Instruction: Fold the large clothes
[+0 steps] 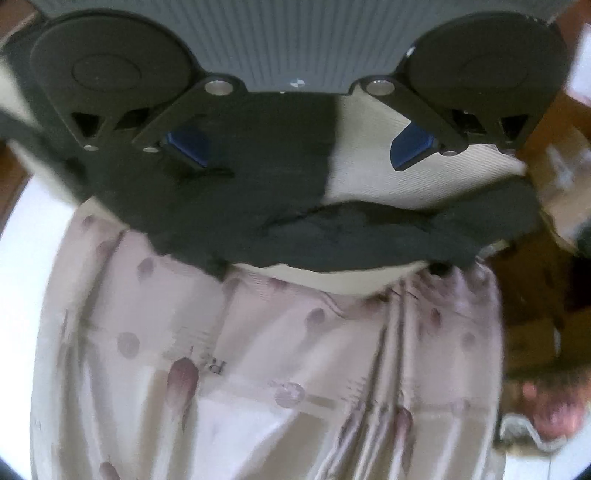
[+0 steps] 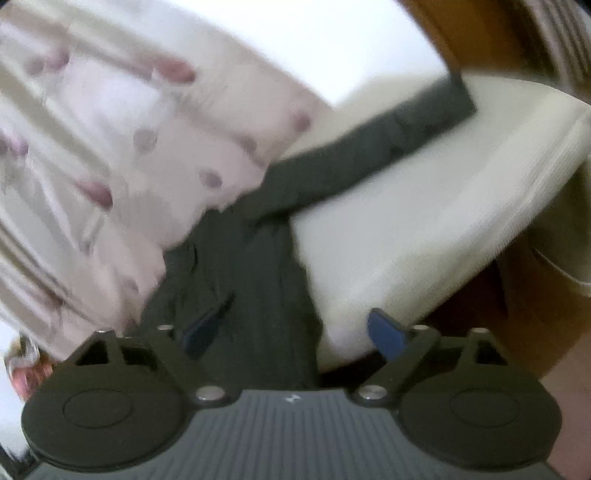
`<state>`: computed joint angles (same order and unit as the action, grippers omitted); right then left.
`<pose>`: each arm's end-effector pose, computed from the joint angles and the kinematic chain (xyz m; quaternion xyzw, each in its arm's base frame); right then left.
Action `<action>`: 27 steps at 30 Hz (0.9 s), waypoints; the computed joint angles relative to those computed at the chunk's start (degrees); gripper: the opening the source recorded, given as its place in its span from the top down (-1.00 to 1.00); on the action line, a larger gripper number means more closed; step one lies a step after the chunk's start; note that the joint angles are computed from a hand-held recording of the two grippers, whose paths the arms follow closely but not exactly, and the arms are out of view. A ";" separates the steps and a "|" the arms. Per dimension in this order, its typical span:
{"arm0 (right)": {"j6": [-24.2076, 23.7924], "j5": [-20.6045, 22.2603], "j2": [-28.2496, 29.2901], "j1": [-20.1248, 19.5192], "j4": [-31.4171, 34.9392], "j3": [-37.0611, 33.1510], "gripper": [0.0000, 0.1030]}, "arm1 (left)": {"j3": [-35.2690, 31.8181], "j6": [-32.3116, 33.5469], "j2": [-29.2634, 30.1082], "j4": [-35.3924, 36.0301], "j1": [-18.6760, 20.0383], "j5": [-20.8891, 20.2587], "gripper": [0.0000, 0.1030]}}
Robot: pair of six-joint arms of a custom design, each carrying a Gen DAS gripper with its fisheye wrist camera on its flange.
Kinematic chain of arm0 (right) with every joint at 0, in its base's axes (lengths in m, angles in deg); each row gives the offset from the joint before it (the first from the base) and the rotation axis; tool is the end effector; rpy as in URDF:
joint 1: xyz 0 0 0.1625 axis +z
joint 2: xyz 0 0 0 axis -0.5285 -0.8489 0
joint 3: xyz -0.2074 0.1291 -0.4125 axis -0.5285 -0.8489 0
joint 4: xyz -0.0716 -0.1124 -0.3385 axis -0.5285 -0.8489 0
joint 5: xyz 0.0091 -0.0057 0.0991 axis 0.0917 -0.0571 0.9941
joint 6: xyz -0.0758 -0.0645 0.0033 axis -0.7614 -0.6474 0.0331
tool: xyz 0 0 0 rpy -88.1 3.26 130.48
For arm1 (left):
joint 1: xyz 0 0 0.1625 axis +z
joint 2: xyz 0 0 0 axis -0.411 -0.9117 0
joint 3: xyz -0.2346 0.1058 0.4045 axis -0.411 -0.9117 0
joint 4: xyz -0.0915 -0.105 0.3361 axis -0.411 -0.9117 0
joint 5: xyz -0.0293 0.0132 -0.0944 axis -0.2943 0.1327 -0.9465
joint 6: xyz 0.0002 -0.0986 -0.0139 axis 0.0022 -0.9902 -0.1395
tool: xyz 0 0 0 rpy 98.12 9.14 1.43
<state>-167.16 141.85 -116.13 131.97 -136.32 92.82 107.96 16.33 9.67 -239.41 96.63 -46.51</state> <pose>0.1556 -0.4330 0.1363 -0.2574 -0.7316 0.6285 0.0596 -0.0672 -0.7523 0.3434 0.2567 0.8579 -0.4135 0.1645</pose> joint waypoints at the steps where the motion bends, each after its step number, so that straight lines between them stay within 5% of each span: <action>1: 0.59 -0.89 -0.49 -0.76 -0.92 0.45 -0.76 | -0.82 -0.91 0.73 1.12 -0.01 -0.65 -0.99; 9: 2.24 0.98 -5.70 -7.41 -1.39 0.67 -0.76 | -4.10 -0.27 4.96 4.26 -1.31 -4.32 -0.99; 16: 10.15 -4.68 -11.52 -18.57 3.31 -1.03 -0.76 | -3.97 1.80 6.55 3.07 -2.18 -4.44 -1.00; 27: 8.47 -2.62 -8.94 -21.22 9.24 -9.34 -0.76 | -6.75 -1.65 7.71 5.80 -1.76 -0.55 -1.00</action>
